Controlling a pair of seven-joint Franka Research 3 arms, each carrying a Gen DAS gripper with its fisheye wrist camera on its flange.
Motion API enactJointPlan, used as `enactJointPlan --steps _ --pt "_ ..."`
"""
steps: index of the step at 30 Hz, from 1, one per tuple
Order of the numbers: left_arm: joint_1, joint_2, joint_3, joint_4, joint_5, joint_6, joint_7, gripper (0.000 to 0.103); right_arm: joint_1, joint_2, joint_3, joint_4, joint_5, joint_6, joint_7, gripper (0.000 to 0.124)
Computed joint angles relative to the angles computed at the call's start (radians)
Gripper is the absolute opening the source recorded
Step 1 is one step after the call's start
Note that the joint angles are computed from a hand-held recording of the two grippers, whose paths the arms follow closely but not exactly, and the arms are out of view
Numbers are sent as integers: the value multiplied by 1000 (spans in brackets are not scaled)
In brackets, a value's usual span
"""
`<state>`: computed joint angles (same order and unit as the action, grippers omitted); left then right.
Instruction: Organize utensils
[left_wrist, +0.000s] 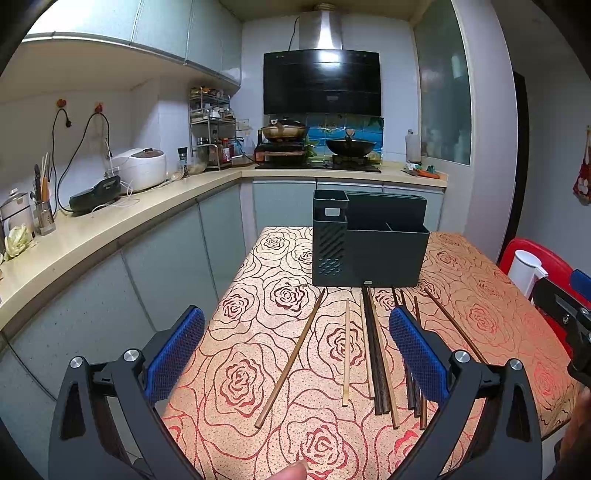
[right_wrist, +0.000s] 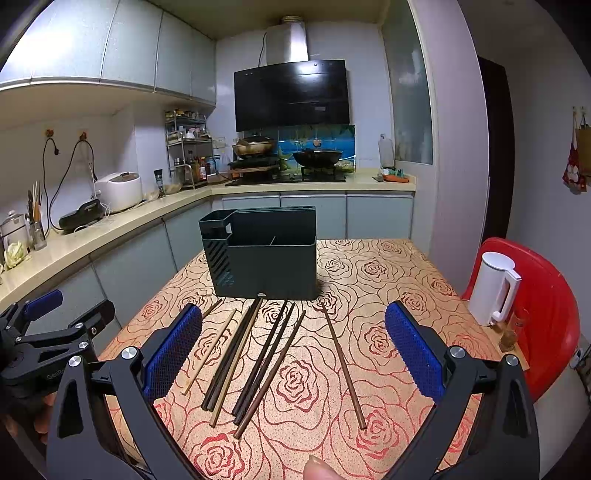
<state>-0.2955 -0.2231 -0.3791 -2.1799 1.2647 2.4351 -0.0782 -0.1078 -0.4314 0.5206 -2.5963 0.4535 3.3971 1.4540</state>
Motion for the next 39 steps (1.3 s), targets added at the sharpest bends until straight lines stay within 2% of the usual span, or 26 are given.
enactJointPlan --steps 19,26,29,34,38,39 --pt "2 6 7 -2 -12 29 11 97 -12 -3 8 0 -3 -4 0 96" --pt "21 3 43 -15 -87 97 81 97 -39 1 15 -9 -17 -20 3 96" --pt "40 -8 60 -31 -147 118 121 97 -33 19 -15 -9 -34 -46 12 97" --pt "74 -11 72 -63 -213 168 173 97 -82 35 8 -18 -70 -57 39 97" --pt "80 30 84 -88 -282 218 261 97 -193 31 98 -40 -110 -70 39 97" --pt "79 41 87 -93 -302 225 288 97 -199 36 97 -43 -122 -79 42 97"
